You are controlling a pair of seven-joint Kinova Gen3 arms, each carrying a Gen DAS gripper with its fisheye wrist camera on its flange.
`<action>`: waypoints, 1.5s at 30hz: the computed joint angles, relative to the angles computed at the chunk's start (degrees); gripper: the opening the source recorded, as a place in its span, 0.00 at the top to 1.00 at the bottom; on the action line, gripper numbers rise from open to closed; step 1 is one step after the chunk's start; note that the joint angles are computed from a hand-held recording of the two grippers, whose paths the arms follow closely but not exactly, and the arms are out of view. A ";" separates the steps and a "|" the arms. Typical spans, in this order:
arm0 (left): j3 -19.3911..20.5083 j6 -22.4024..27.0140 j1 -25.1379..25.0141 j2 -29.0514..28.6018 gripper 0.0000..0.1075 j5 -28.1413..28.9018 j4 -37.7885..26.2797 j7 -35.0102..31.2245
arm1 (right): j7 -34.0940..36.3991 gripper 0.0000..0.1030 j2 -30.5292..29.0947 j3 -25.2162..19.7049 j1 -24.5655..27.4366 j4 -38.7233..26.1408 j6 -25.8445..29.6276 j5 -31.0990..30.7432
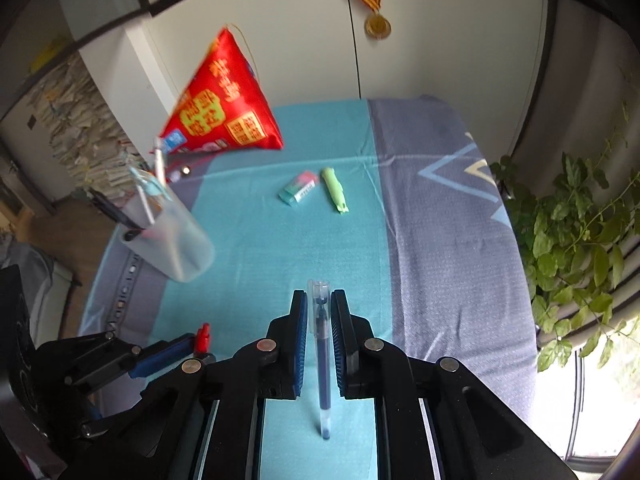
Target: Organize stationery
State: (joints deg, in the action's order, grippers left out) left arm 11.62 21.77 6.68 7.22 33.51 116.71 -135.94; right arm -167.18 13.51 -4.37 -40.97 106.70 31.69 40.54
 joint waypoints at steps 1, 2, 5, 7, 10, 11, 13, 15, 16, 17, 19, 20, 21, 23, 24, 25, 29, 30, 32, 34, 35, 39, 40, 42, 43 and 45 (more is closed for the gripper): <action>0.26 -0.09 -0.51 -0.76 0.89 1.18 0.34 -1.06 | -1.28 0.88 -0.34 0.26 -0.84 0.22 -0.03 1.29; 0.35 -0.14 -0.96 -1.73 0.89 2.61 0.85 -2.43 | -2.55 0.88 -0.76 0.35 -1.58 0.51 -0.01 2.65; -0.71 -0.48 -0.72 -3.70 0.89 5.23 1.50 -4.82 | -6.08 0.89 -2.18 -0.28 -2.87 1.64 0.40 6.41; -1.64 -0.62 -0.24 -4.55 0.89 6.25 1.57 -5.58 | -8.50 0.91 -2.54 -0.96 -3.46 1.87 1.15 9.11; -2.62 -1.13 0.52 -4.99 0.90 7.65 1.34 -6.88 | -10.61 0.93 -2.91 -2.11 -3.30 2.16 1.68 11.48; -2.84 -1.50 0.75 -4.96 0.90 7.82 1.30 -7.15 | -10.49 0.93 -2.92 -2.42 -3.07 2.11 1.64 11.69; -3.32 -1.38 1.09 -4.88 0.90 6.93 1.05 -6.17 | -8.23 0.93 -2.84 -1.74 -3.33 1.76 1.51 10.15; -3.63 -1.08 1.22 -4.38 0.90 5.68 0.73 -4.57 | -4.01 0.93 -2.91 -3.15 0.67 1.70 -1.26 5.69; -3.68 -0.88 1.24 -4.05 0.90 5.16 0.65 -3.71 | -2.00 0.93 -2.69 -4.29 3.32 1.75 -2.74 3.36; -3.69 -0.45 1.13 -3.60 0.90 4.79 0.40 -3.03 | -0.10 0.93 -1.75 -5.35 5.97 1.25 -3.30 1.03; -3.51 0.27 0.65 -2.92 0.91 4.67 0.15 -2.40 | 4.56 0.82 0.63 -8.43 11.28 -0.96 -1.62 -3.63; -3.37 0.42 0.32 -2.81 0.91 4.92 0.19 -2.54 | 6.89 0.78 2.51 -9.90 13.70 -2.89 0.62 -5.75; -3.19 0.37 0.06 -2.95 0.91 5.27 0.36 -2.90 | 9.22 0.71 4.17 -10.53 15.05 -4.75 2.95 -7.66; -3.01 0.24 -0.33 -3.29 0.91 6.05 0.61 -3.82 | 13.88 0.69 7.66 -9.64 16.12 -8.24 5.93 -12.04; -3.02 0.04 -0.37 -3.57 0.91 6.20 0.77 -4.02 | 16.21 0.69 9.15 -9.82 17.23 -9.62 6.66 -14.33; -3.02 -0.26 -0.41 -3.90 0.91 6.64 1.00 -4.60 | 18.05 0.69 10.49 -9.54 17.88 -10.79 7.04 -16.66; -3.53 -0.67 -0.26 -4.34 0.92 7.00 1.17 -5.60 | 25.27 0.69 13.34 -1.43 12.82 -13.61 6.93 -24.09; -3.68 -0.47 -0.26 -4.18 0.92 6.80 1.07 -5.50 | 25.94 0.69 14.26 -0.67 12.05 -14.79 8.04 -24.43; -3.90 -0.61 -0.05 -3.92 0.92 5.37 1.06 -4.03 | 27.44 0.71 15.51 0.62 10.64 -16.49 9.91 -24.91; -4.04 0.31 -0.54 -3.55 0.92 5.00 1.03 -4.08 | 26.96 0.86 17.21 3.03 7.69 -18.41 12.88 -23.56; -4.05 0.83 -1.05 -3.50 0.91 5.61 1.28 -5.14 | 26.69 0.87 17.24 3.61 6.92 -18.57 13.16 -22.90; -4.97 0.47 -2.31 -3.94 0.85 5.24 3.76 -6.22 | 26.86 0.88 15.12 3.09 7.57 -14.94 8.82 -24.20; -5.44 0.12 -2.63 -4.08 0.82 4.67 4.49 -5.47 | 25.73 0.88 13.81 3.62 6.65 -13.17 7.14 -23.59; -6.53 0.32 -4.06 -4.50 0.72 5.06 6.07 -5.72 | 23.65 0.88 11.07 4.25 5.20 -9.78 3.94 -22.28; -6.97 0.49 -4.77 -4.75 0.68 5.63 6.88 -6.54 | 22.63 0.88 9.58 4.43 4.64 -8.14 2.05 -21.55; -7.91 0.70 -5.98 -5.46 0.67 6.84 8.75 -8.87 | 19.18 0.88 6.61 5.38 2.41 -4.82 -0.86 -18.78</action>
State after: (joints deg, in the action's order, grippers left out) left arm 3.71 22.48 0.70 1.76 40.35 125.46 -144.81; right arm -148.00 20.13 1.01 -38.57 101.88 30.84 21.75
